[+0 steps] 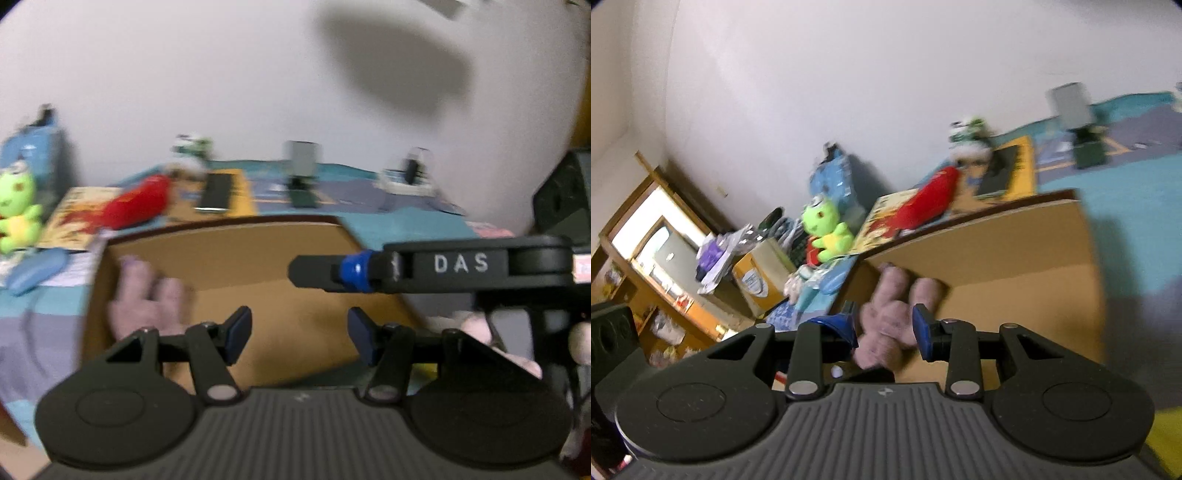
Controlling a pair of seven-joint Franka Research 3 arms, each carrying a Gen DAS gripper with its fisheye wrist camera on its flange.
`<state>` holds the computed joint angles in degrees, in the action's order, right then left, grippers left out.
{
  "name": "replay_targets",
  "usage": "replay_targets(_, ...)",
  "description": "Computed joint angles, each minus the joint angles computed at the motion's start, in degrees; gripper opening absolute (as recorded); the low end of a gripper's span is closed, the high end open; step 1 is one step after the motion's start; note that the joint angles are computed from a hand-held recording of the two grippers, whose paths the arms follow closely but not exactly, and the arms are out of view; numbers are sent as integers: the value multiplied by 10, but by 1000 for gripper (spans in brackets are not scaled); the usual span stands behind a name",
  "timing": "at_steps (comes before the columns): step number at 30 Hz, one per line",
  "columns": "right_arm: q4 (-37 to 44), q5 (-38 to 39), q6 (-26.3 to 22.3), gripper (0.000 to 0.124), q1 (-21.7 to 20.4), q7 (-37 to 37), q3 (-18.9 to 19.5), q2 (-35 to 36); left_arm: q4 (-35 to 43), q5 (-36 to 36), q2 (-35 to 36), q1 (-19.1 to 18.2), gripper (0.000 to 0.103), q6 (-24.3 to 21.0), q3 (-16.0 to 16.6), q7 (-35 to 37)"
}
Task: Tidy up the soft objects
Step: 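Lift the pink bunny with the right tool and lower it into the box, then grasp the grey knit item in the pile with the right tool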
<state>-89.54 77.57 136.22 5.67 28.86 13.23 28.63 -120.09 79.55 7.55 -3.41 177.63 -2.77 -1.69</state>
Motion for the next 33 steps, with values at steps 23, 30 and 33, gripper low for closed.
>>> replay_targets(23, -246, -54, 91, 17, -72, -13, -120, -146, 209, -393, 308, 101, 58, -43, -365, 526)
replay_targets(30, -237, -79, 89, 18, -76, 8, -116, -124, 258, -447, 338, 50, 42, -74, -324, 553)
replay_targets(33, -230, -87, 67, 17, -87, 23, -116, -116, 268, -461, 337, 21, 35, -66, -292, 551)
